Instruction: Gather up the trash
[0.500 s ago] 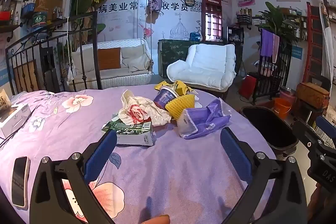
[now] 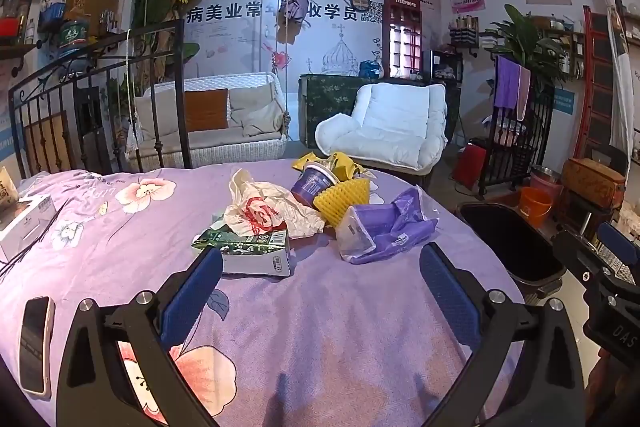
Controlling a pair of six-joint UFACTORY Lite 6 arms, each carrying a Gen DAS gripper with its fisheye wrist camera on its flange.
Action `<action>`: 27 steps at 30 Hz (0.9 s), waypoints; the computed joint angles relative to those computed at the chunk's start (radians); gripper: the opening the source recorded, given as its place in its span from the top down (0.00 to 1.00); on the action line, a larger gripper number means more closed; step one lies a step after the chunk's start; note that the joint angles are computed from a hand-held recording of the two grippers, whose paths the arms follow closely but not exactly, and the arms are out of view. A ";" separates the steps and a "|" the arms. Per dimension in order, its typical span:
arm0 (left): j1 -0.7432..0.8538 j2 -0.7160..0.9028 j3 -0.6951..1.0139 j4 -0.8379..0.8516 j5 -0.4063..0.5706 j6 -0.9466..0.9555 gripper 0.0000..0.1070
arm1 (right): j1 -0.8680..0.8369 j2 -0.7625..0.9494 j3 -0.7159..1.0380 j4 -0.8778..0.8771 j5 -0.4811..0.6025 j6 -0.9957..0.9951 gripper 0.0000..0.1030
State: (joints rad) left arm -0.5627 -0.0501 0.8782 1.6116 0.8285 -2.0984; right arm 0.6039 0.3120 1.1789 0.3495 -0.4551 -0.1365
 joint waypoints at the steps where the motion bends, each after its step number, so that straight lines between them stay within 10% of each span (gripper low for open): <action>1: -0.001 0.003 0.000 0.000 0.001 -0.002 0.08 | 0.004 -0.007 -0.013 -0.001 -0.006 0.003 0.05; 27: 0.015 -0.026 -0.027 0.005 -0.021 -0.005 0.08 | -0.001 0.027 0.011 -0.038 -0.002 0.045 0.05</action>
